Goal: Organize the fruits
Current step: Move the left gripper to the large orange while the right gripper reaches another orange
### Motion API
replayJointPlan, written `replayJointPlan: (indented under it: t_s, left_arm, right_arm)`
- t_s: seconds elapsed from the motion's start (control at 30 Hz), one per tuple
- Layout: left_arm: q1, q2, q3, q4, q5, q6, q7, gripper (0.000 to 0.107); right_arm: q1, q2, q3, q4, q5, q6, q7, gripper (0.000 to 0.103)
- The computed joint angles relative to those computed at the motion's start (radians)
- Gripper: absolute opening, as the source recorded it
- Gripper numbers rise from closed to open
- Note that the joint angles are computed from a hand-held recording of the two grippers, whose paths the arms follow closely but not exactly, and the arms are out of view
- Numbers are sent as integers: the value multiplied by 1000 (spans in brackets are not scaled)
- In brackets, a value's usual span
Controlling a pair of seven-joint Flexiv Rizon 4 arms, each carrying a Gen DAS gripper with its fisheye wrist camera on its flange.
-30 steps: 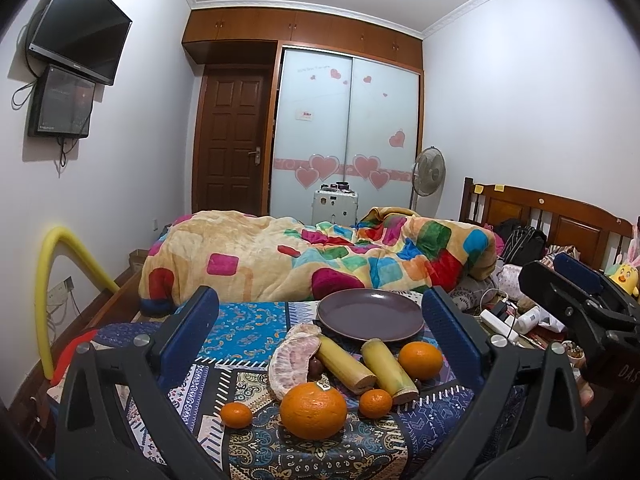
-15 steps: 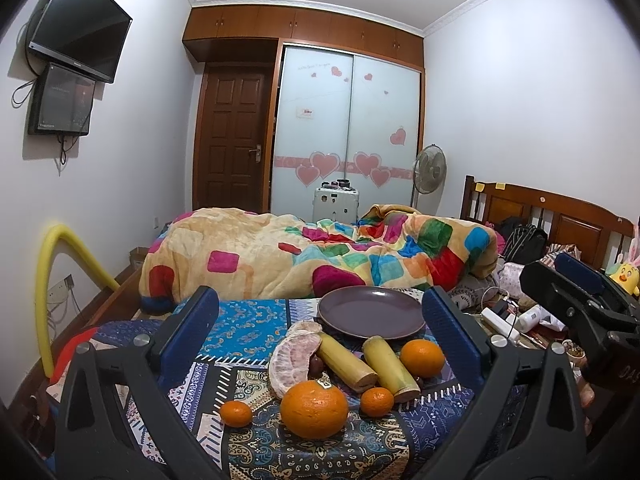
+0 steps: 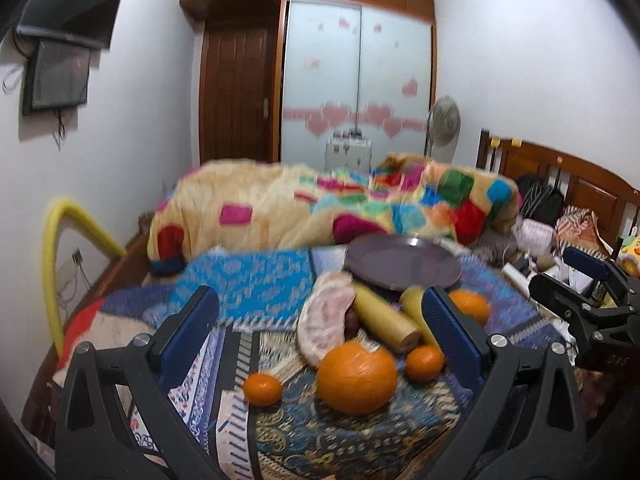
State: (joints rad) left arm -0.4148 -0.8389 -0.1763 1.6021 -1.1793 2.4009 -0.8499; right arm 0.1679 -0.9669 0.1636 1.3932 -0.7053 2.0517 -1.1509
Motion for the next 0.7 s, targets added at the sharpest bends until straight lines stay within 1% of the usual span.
replayJointPlan:
  t_s: [0.07, 0.17, 0.23, 0.27, 0.33, 0.4, 0.47, 0.57, 0.6, 0.67, 0.7]
  left_arm:
    - [12, -1, -6, -1, -40, -34, 28, 103]
    - [19, -11, -15, -19, -117, -63, 102, 99]
    - [27, -20, -35, -46, -183, -73, 181, 91]
    - [35, -23, -50, -55, -207, -76, 214, 90]
    - [56, -21, -79, -57, -238, -88, 259, 87]
    - [75, -14, -109, -58, -275, -97, 299, 86]
    - [94, 5, -128, -35, -269, -133, 293, 85]
    - [89, 12, -136, -41, -280, -147, 317, 85]
    - [84, 7, -141, -58, -292, -143, 341, 86]
    - [80, -13, -167, -110, -329, -120, 412, 87]
    - [82, -24, -184, -134, -343, -110, 443, 89]
  right_arm:
    - [-41, -26, 49, -28, -75, -62, 20, 103]
    - [-113, -68, 160, -60, -167, -159, 5, 103]
    - [-149, -98, 232, -85, -200, -222, -31, 103]
    - [-150, -101, 237, -89, -195, -237, -46, 103]
    - [-180, -123, 301, -102, -208, -293, -95, 102]
    - [-195, -134, 335, -110, -201, -327, -136, 98]
    - [-200, -140, 354, -118, -188, -356, -172, 96]
    - [-224, -166, 426, -144, -165, -418, -239, 95]
    - [-238, -177, 464, -152, -154, -448, -266, 93]
    - [-240, -192, 502, -176, -129, -492, -304, 83]
    - [-243, -197, 517, -181, -116, -510, -322, 81]
